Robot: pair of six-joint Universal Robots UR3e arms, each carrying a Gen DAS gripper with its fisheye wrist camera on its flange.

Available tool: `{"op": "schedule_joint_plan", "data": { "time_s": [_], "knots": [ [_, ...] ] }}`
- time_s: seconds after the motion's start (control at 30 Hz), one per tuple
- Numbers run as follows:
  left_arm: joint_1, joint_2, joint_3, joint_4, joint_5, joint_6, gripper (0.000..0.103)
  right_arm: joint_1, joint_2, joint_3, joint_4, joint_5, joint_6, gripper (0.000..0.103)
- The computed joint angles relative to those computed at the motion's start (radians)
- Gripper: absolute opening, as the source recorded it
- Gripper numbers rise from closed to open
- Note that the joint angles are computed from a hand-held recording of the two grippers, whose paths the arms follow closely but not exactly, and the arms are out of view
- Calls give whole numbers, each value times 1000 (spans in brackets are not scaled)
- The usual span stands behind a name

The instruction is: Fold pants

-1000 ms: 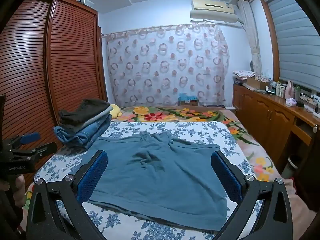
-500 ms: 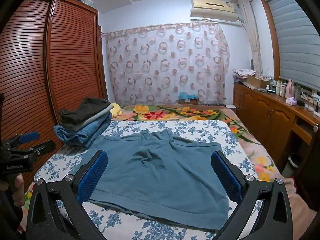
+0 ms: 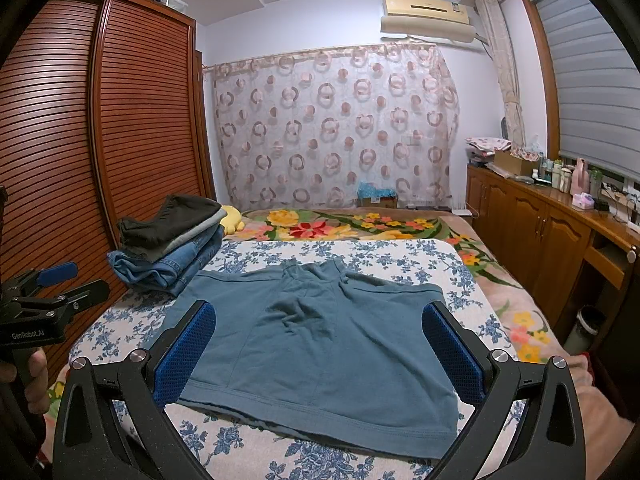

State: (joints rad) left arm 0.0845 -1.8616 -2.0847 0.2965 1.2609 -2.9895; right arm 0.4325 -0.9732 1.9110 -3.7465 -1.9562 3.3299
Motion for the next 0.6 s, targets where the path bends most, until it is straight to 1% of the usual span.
{"op": "schedule_joint_plan", "data": {
  "time_s": [0.6],
  "knots": [
    [0,22,-2,-15,-1,-3,103,-2,-2,1,2,3,2,103]
  ]
}}
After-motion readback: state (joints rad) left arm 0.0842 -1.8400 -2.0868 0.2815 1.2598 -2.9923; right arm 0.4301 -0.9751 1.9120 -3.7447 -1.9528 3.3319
